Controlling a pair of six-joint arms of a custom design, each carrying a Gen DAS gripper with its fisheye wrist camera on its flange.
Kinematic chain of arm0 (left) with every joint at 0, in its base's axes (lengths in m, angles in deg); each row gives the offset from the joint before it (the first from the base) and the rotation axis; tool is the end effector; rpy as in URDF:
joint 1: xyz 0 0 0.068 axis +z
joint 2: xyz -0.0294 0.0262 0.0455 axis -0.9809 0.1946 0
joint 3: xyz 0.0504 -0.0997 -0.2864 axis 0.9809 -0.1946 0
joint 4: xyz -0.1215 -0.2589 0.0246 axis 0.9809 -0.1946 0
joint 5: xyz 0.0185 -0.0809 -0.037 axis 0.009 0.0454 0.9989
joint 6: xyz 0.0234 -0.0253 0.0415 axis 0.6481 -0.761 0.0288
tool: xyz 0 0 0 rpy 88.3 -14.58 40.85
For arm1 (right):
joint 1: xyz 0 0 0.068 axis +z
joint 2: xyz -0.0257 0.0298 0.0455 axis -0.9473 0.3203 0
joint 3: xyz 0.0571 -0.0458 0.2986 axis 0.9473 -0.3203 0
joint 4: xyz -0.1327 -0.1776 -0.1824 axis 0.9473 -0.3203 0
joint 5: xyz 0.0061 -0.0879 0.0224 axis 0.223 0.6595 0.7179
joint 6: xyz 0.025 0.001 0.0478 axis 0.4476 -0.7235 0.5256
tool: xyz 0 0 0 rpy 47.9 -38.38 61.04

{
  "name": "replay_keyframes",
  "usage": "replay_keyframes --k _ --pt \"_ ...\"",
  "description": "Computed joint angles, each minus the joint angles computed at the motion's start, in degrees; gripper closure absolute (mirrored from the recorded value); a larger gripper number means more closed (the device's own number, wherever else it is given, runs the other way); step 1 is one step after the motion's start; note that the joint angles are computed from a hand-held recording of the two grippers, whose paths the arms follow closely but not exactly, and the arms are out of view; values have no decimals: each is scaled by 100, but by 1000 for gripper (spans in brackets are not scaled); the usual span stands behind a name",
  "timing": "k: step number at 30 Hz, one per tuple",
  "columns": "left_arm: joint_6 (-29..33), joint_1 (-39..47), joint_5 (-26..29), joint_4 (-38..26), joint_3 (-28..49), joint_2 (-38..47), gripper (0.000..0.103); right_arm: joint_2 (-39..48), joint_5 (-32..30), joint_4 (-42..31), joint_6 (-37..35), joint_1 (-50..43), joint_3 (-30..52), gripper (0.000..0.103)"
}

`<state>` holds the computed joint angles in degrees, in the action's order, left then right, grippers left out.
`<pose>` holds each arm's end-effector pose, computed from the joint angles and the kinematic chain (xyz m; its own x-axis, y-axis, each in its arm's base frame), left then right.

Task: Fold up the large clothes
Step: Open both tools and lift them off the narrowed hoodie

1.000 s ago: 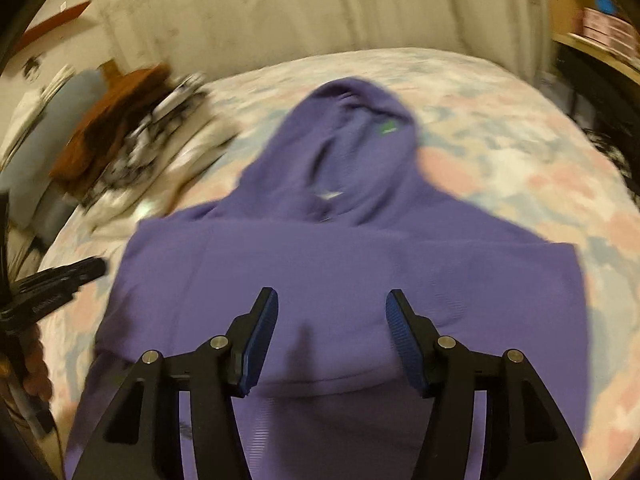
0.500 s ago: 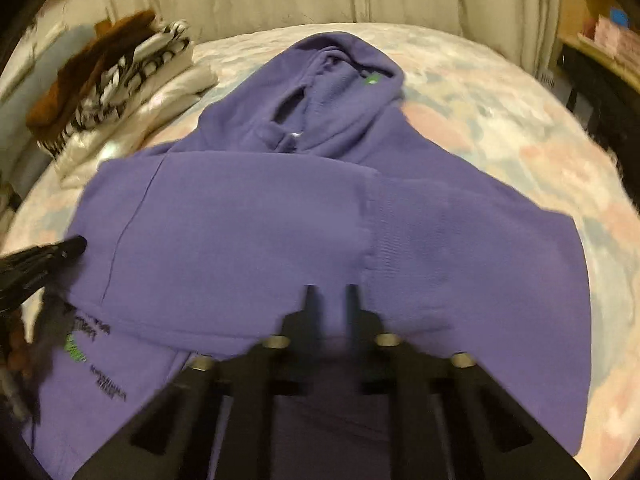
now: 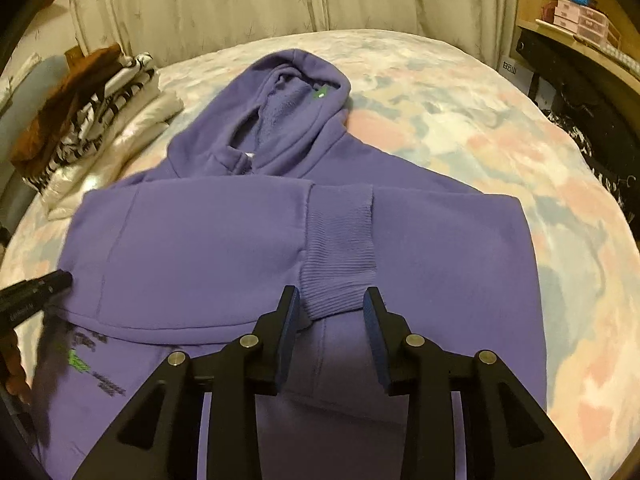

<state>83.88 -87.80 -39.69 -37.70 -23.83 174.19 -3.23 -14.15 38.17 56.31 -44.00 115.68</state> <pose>0.3859 -0.0687 0.2054 -0.7791 0.3050 -0.5477 0.4100 0.9088 -0.0770 0.2569 0.1146 0.2166 -0.7530 0.3291 -0.5698 0.4078 0.9130 -0.0117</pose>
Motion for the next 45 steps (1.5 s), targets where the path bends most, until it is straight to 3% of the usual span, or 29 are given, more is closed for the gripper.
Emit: replay_keyframes --k 8,9,11,13,22,30,37,45 --pt "131 179 121 -337 -299 -895 55 -438 255 -1094 682 680 502 68" --pt "162 199 125 -382 -350 -1026 55 -479 324 -1300 843 803 580 65" --pt "238 234 110 -490 -450 -1275 55 -556 526 -1725 1229 1105 729 45" --pt "325 287 131 -609 -542 -1505 54 -630 686 -2103 1578 1390 851 39" --pt "775 590 176 -1106 -1159 -2482 44 -738 894 -3592 3341 2840 1145 39" --pt "1318 1027 157 -1597 -1926 -3172 43 -825 324 -3804 4924 4040 515 34" --pt "2316 1927 404 -2289 -2448 -3975 43 -738 -17 -4153 6417 5536 320 33" --pt "3964 3503 1106 -3475 -2523 -4631 43 -25 -193 -5280 8584 7774 1225 32"
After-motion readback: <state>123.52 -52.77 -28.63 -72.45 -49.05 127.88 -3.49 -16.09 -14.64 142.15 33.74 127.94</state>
